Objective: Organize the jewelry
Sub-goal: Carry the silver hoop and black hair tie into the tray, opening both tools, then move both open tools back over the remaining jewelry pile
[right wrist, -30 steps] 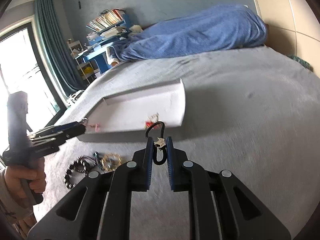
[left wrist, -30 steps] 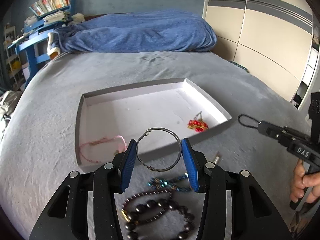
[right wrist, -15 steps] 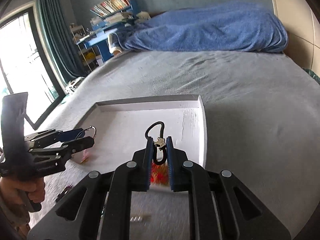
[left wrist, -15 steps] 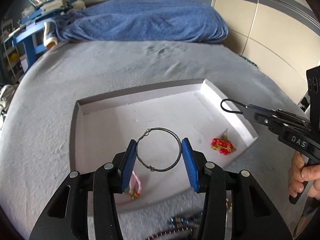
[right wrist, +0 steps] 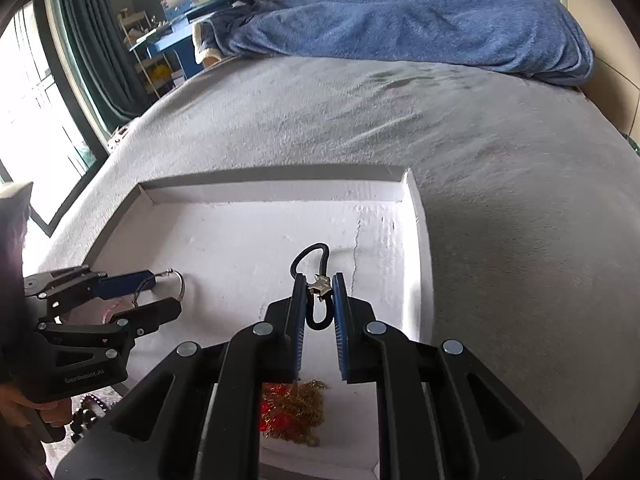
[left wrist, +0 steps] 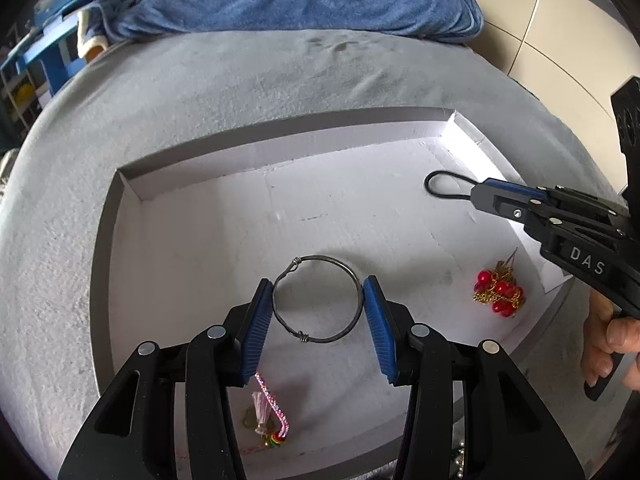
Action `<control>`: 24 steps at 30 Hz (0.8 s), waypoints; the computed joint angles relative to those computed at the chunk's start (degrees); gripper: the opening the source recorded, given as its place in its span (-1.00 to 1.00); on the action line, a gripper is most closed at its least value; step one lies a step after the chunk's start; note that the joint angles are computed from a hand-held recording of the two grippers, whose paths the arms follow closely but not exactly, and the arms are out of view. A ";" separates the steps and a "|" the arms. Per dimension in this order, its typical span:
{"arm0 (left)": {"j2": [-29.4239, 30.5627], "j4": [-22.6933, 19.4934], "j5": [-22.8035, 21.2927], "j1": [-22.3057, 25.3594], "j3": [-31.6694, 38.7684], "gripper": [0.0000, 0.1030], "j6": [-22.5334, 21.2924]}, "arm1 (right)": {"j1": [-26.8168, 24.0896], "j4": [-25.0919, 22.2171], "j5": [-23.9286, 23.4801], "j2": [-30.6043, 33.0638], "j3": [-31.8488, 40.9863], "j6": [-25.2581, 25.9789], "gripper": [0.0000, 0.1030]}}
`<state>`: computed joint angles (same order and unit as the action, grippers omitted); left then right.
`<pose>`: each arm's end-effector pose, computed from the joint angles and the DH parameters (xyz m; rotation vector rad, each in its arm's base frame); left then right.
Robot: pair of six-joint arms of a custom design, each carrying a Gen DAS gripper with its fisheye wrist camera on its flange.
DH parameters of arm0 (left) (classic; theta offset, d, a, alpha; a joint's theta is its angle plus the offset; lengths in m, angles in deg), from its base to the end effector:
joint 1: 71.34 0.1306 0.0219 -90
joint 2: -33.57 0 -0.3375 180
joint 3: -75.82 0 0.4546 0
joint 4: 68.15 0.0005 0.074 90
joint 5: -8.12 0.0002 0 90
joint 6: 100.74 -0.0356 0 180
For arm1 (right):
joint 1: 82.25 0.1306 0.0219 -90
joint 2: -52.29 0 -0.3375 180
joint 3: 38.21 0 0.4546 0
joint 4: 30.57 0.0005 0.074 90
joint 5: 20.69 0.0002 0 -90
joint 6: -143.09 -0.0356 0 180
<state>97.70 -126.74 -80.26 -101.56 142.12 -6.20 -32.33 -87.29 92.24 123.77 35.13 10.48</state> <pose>0.3357 -0.1973 0.3601 0.5835 2.5107 -0.2671 0.2881 0.3200 0.3779 0.0008 2.4352 0.2153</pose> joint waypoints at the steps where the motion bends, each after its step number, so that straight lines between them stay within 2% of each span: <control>1: -0.05 -0.05 -0.43 -0.26 -0.03 0.00 -0.14 | 0.12 -0.09 0.16 0.16 0.05 0.18 -0.73; 3: -0.21 0.18 -0.09 -0.39 -0.08 0.13 -0.31 | 0.09 0.09 0.12 0.10 -0.03 0.50 -0.66; 5: -0.73 0.99 -1.02 -1.03 -0.31 0.13 -0.91 | 0.56 0.75 0.97 -0.64 -0.39 0.87 -0.41; 6: -0.90 1.40 -1.70 -1.40 -0.35 0.15 -1.33 | 0.70 1.18 1.13 -1.06 -0.66 1.06 -0.37; 7: -1.38 1.80 -2.21 -1.78 -0.52 0.30 -1.70 | 1.07 1.64 1.76 -1.68 -0.95 1.25 -0.30; 9: -2.36 2.91 -2.70 -2.26 -0.96 0.47 -2.05 | 1.64 1.74 2.99 -2.34 -1.14 1.39 -0.17; 10: -2.97 3.42 -3.11 -2.55 -1.24 0.51 -2.35 | 2.04 1.82 3.68 -2.79 -1.30 1.35 -0.03; 15: -6.15 4.44 -5.05 -3.85 -2.42 0.58 -3.06 | 4.73 2.84 8.35 -5.30 -2.68 1.80 0.40; 21: -10.07 4.74 -6.46 -4.60 -4.19 0.76 -2.59 | 6.30 2.87 11.06 -7.97 -4.77 -0.69 0.51; 24: -12.21 4.85 -6.64 -4.44 -5.37 0.78 -2.55 | 7.09 2.78 12.33 -9.26 -5.85 -1.64 0.54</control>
<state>85.49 -121.89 -86.91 -106.00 136.76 -8.75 -25.25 -84.50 104.58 114.51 29.28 8.84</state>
